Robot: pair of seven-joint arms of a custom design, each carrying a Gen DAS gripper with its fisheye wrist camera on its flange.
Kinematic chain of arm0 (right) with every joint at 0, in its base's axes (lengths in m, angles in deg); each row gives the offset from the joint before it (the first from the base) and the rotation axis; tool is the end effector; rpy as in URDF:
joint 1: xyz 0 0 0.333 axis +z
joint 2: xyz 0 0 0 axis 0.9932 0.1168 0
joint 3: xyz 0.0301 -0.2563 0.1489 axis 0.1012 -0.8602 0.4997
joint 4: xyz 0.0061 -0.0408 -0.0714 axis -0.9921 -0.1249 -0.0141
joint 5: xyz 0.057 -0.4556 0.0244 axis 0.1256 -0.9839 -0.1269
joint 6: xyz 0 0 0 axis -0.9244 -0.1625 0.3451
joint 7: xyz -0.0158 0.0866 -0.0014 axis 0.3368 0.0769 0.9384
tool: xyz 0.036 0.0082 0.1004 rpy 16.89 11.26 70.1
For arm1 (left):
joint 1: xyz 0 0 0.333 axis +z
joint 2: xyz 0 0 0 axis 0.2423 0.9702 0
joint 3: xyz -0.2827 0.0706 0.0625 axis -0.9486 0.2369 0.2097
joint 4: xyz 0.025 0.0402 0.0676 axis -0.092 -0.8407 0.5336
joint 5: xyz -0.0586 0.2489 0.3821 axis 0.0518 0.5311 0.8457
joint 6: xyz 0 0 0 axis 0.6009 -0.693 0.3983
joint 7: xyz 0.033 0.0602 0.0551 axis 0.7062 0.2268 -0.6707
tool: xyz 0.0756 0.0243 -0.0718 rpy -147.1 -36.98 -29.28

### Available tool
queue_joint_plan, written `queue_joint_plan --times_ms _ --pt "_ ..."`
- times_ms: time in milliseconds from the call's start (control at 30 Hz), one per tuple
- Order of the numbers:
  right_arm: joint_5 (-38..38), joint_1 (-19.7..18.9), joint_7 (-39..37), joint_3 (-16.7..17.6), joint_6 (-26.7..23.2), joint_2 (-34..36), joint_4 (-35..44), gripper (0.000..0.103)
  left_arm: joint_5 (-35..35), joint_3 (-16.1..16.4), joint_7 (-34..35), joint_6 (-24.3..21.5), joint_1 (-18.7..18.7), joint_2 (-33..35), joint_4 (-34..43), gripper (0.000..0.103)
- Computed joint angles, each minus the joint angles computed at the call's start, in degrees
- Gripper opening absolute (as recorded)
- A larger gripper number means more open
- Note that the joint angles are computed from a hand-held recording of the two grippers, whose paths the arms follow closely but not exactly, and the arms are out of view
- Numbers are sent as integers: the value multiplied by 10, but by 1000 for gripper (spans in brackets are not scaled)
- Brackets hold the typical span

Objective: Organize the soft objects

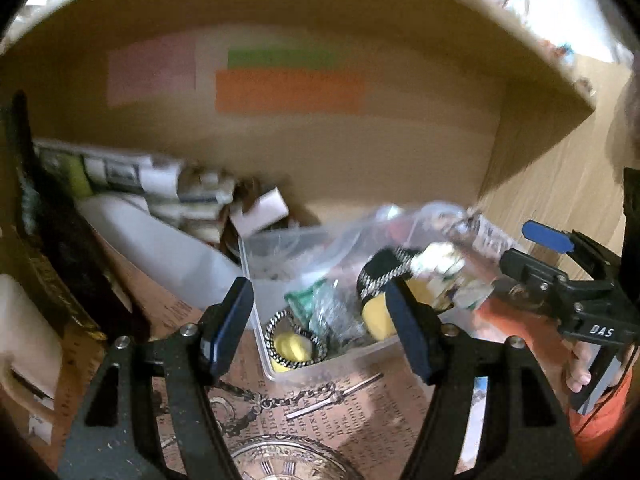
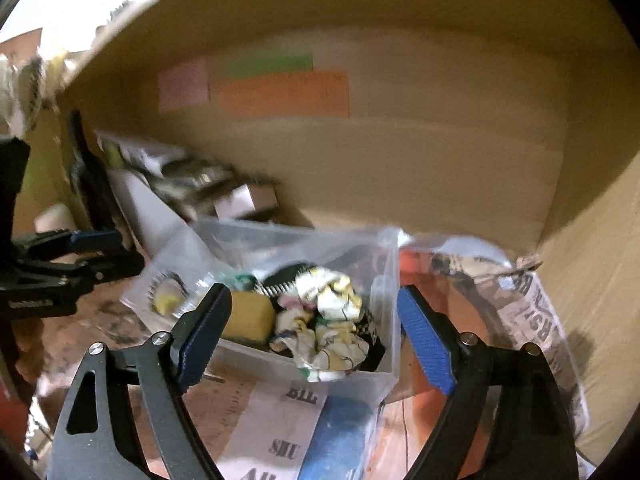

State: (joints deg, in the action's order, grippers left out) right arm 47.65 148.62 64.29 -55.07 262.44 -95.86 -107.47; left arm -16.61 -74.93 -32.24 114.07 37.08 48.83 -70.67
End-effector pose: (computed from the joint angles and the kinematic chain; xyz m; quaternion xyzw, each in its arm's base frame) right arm 0.5283 0.0497 0.4472 -0.7436 0.4173 -0.2485 0.4595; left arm 0.4800 -0.2106 0.4466 -0.6336 0.6002 -0.3704 0.3181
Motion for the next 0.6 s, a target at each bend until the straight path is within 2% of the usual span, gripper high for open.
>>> queue_joint_plan --times_ms 100,300,367,500,600 --pt "-11 -20 -8 19 15 -51 -26 83 -17 1 -14 28 -9 -54 -29 73" --pt "-61 -61 8 46 42 -148 -86 85 -74 -23 -15 54 -20 -160 -79 83" --pt "-77 -71 16 53 49 -168 -102 88 -95 -35 -17 54 -23 -194 -93 87" --pt "-110 -83 32 58 68 -193 -128 102 -123 -64 -29 38 -25 -268 -118 96" --pt "-131 -92 50 61 76 -205 -141 103 -126 -77 -45 26 -31 -308 -131 101"
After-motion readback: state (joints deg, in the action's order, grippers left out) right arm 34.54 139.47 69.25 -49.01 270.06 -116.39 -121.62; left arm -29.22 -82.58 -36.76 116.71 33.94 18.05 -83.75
